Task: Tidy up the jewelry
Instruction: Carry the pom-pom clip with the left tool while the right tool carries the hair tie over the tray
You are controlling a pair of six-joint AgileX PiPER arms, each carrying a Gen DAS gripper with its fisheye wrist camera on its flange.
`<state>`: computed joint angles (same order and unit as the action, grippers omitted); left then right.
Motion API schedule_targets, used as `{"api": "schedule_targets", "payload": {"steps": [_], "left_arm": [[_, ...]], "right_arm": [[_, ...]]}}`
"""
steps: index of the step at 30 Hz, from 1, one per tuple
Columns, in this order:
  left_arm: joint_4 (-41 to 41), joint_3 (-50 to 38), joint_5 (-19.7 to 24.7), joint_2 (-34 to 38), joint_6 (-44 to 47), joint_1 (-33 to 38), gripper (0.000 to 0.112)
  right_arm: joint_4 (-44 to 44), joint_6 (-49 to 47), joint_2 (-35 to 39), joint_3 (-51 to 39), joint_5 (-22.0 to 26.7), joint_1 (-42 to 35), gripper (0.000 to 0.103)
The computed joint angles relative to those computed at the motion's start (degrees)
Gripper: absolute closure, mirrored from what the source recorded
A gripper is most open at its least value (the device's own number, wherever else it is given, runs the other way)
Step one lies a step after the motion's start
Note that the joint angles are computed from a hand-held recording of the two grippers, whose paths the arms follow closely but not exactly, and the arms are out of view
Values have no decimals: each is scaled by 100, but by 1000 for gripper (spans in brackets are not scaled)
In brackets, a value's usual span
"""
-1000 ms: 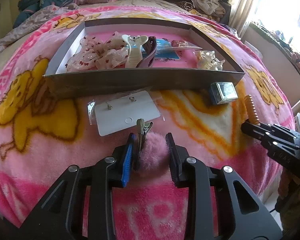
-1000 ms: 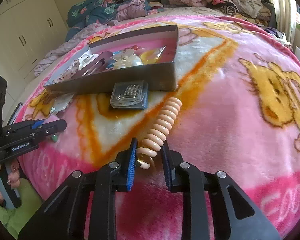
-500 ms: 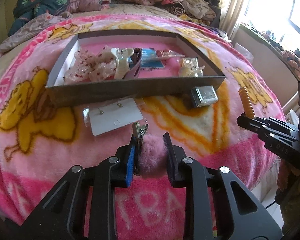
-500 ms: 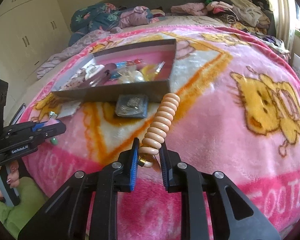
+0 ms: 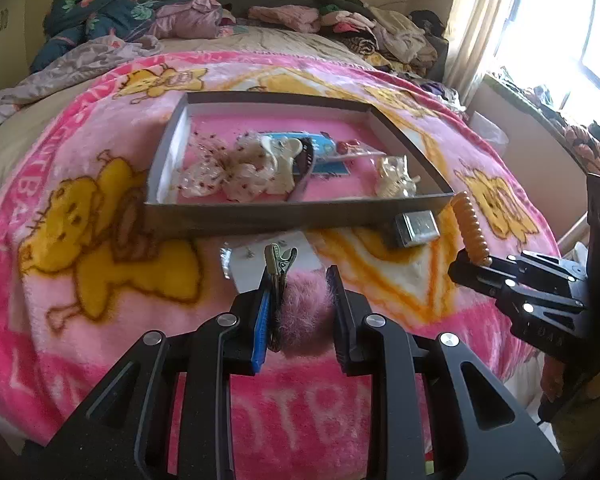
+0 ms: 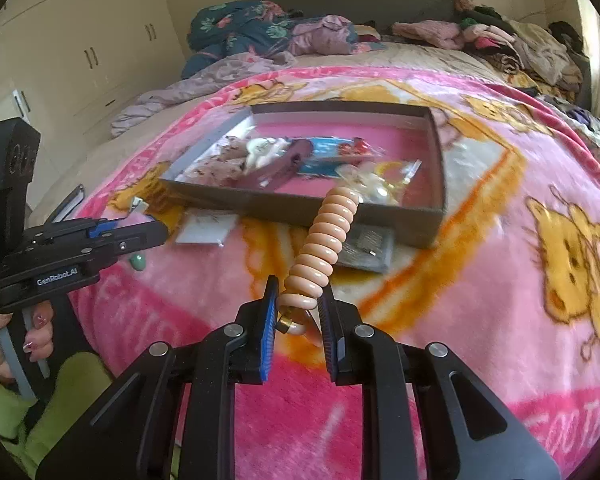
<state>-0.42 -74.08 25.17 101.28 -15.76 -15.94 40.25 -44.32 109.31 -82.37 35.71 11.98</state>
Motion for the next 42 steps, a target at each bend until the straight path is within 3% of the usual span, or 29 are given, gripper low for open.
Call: {"api": "schedule_targets", "payload": {"steps": [21,42], "left_arm": [[-851,-571,241,258,933,792,94],[-1340,-2196,959,1197,1290,1318,94]], "right_arm": [[-716,832,985,-2031,558,576,84],[-1558,1709,2114,-4144,1244,423,84]]}}
